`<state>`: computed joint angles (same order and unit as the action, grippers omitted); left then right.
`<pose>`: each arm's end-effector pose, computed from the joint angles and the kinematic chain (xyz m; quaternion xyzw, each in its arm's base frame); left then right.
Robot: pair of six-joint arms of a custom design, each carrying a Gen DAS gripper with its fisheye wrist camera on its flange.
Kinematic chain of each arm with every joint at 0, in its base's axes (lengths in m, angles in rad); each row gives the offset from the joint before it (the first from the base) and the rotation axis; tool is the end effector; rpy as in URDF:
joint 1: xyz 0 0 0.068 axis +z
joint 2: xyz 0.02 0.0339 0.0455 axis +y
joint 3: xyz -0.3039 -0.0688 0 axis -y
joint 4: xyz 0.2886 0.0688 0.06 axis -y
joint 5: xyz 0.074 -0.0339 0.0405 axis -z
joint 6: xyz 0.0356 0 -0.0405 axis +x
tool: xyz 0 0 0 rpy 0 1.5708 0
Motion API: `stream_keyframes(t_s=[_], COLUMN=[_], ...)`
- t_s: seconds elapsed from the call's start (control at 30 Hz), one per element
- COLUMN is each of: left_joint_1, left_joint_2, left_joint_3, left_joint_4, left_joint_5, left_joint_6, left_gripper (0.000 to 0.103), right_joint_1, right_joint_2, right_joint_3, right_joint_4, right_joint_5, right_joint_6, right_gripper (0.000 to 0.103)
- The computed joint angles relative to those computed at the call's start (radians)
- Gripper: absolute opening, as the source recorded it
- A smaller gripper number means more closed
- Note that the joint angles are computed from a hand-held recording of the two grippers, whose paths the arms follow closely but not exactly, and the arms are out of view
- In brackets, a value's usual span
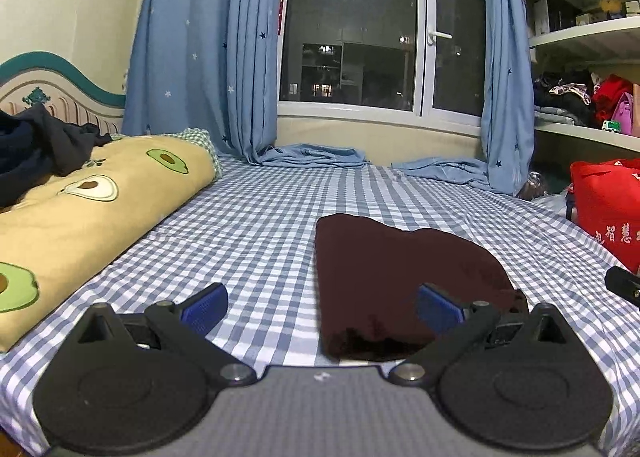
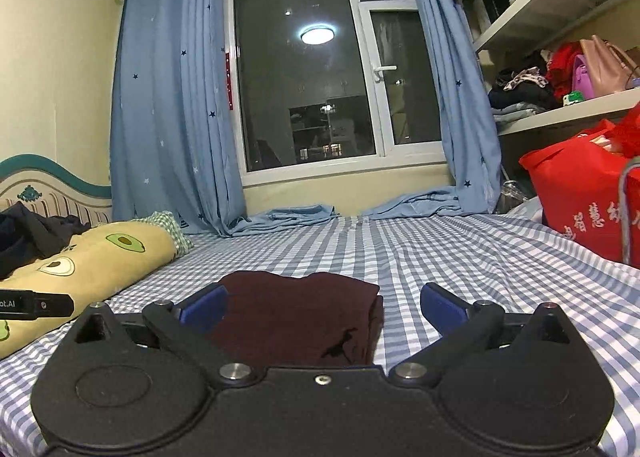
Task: Fold small clothes
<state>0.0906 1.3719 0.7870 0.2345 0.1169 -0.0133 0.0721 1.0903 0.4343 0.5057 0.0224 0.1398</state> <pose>0.3354 0.0263 0.2646 -0.0091 0.8188 -0.0257 0.5735 0.2526 0.0174 0.2381 0.0330 0.7575 0.0605 0.6492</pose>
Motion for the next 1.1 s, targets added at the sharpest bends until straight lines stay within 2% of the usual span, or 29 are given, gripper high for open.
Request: stream_keyframes(t_s=[0.13, 0.37, 0.53, 0.8, 1.1], left_joint_1=[0.025, 0.068, 0.075, 0.056, 0.036], left_joint_2=[-0.089, -0.193, -0.241, -0.213, -0.189], left_joint_3=[-0.127, -0.271, -0.350, -0.401, -0.405], left_joint_4=[0.064, 0.105, 0.136, 0.167, 0.175], left_joint_5=[0.032, 0.073, 0.054, 0.015, -0.006], left_joint_6=[0.012, 0.004, 0.027, 0.041, 0.041], left_gripper=[0.102, 0.102, 0.102, 0.102, 0.102], right_joint_1=[0.047, 0.163, 0.279, 0.314, 0.296], right_joint_2=[-0.120, -0.334, -0.448, -0.452, -0.394], right_joint_3=[-0.100, -0.250, -0.329, -0.392, -0.404], right_joint_4=[-0.012, -0.057, -0.095, -0.050, 0.002], right_joint_5=[0.067, 0.184, 0.306, 0.368, 0.352], right_joint_6=[-0.005, 0.007, 0.018, 0.037, 0.053], right_gripper=[0.103, 0.103, 0.103, 0.103, 0.103])
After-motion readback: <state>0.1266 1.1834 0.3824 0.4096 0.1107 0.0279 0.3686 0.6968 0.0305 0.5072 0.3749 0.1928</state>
